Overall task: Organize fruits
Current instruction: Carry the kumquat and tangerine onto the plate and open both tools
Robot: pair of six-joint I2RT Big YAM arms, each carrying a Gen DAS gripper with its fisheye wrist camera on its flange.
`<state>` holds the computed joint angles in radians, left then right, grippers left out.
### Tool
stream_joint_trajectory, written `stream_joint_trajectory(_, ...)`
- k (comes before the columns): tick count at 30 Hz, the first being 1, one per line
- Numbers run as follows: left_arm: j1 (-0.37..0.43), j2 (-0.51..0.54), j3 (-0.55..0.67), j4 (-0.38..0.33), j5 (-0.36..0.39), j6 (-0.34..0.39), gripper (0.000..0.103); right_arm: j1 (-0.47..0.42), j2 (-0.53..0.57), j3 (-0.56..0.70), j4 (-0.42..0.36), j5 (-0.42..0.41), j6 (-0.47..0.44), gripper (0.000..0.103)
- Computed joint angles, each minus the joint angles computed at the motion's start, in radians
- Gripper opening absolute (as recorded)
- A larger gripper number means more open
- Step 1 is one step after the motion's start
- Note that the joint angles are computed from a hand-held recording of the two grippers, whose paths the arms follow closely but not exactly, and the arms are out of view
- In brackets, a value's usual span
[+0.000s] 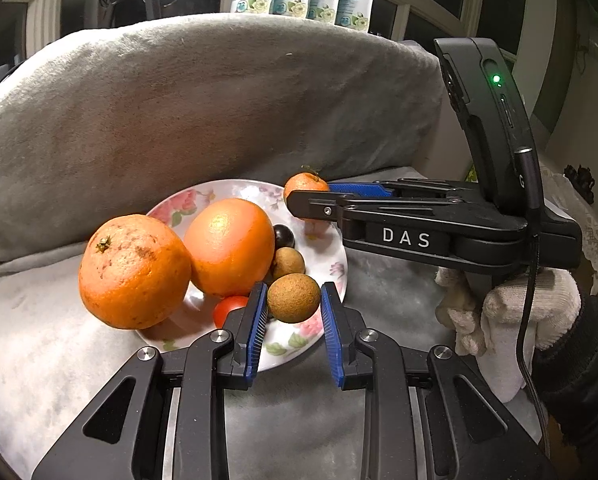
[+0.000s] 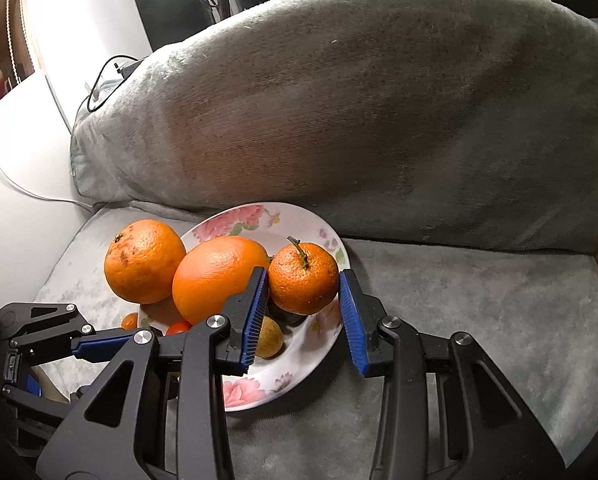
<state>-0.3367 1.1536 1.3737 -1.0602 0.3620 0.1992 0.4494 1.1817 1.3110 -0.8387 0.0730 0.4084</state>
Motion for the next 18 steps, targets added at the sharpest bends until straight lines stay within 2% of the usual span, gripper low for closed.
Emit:
stream_joint_trajectory(7,-0.003,0.004,0.000,0.009,-0.011,-0.008,0.026,0.007,0.003,0.004,0.003,0.008,0.002,0.039)
stream_joint_trajectory(8,-0.002,0.004,-0.001,0.010,-0.013,-0.009,0.027,0.007,0.004,0.004,0.005,0.007,0.002,0.041)
stream_joint_trajectory(10,-0.001,0.004,-0.002,0.015,-0.014,-0.010,0.030,0.009,-0.002,0.000,0.013,0.011,0.000,0.055)
stream_joint_trajectory(13,-0.004,0.002,-0.002,0.019,-0.019,-0.010,0.031,0.014,-0.006,0.004,0.019,0.021,-0.005,0.058)
stream_joint_trajectory(15,-0.002,0.003,0.002,0.011,-0.012,-0.009,0.043,0.016,-0.006,0.007,0.020,0.025,-0.007,0.059)
stream_joint_trajectory(18,-0.001,-0.006,-0.004,0.019,-0.009,-0.011,0.053,0.020,-0.007,0.007,0.022,0.037,-0.007,0.070)
